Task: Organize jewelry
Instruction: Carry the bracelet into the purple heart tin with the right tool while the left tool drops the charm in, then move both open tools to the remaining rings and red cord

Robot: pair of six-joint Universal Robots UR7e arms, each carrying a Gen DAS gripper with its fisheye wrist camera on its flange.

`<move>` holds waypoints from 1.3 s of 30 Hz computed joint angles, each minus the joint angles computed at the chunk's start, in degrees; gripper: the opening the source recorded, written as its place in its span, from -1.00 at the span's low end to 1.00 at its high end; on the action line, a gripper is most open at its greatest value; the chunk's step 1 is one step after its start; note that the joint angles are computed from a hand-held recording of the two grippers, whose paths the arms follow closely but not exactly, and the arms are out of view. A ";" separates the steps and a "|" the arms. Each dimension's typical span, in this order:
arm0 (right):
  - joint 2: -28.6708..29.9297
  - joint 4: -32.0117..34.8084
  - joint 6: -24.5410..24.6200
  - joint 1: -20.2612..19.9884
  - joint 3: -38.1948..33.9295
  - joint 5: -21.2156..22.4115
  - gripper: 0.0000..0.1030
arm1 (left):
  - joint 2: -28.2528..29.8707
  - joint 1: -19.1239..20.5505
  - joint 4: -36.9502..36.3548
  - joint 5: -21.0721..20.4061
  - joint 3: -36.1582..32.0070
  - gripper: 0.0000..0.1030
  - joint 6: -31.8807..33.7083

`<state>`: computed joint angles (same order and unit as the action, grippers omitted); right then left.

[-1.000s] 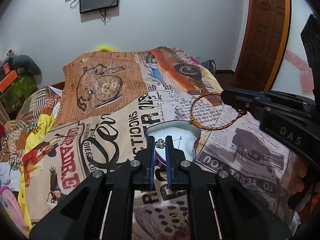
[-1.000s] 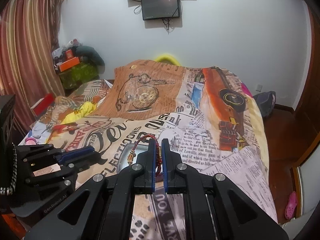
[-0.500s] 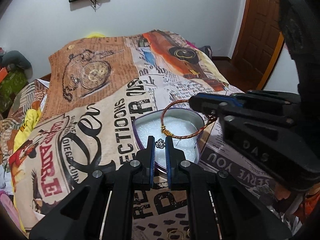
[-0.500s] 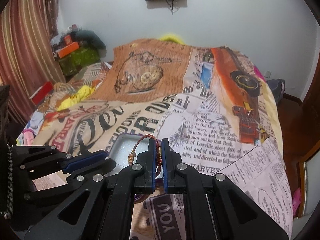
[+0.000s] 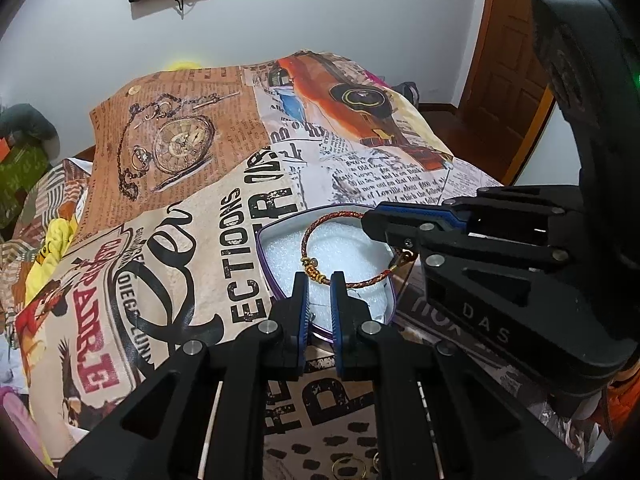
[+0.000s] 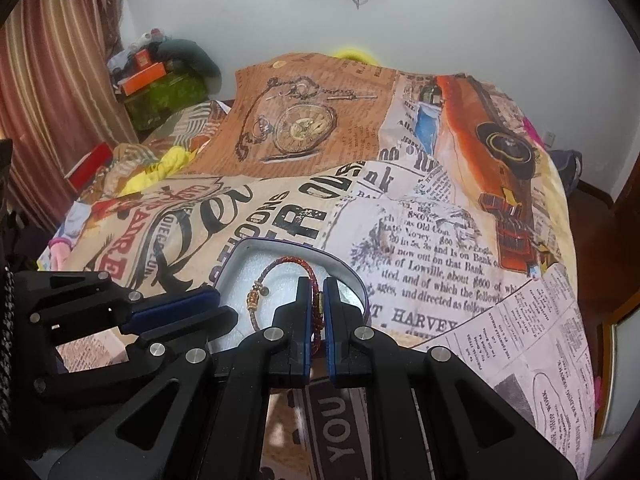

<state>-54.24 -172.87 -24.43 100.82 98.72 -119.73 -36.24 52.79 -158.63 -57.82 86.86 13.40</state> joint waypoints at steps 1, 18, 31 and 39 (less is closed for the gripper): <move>-0.04 -0.09 -0.25 0.11 0.10 -0.16 -0.90 | -0.07 -0.04 -0.05 0.10 0.08 -0.82 0.04; -1.59 -2.32 0.53 3.33 1.74 -5.21 -0.23 | -4.39 -1.34 -2.63 2.10 4.52 -0.52 -0.93; -5.42 -5.38 1.79 6.91 6.48 -6.41 -0.23 | -10.22 -3.99 -7.41 3.71 10.99 -0.17 -0.87; -7.20 -7.14 2.23 8.84 9.59 -6.66 -0.23 | -13.91 -5.14 -8.51 4.60 15.34 -0.08 -2.38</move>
<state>-61.44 -180.01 -22.20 109.65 108.31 -126.39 -50.15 47.65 -167.14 -53.22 102.20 11.03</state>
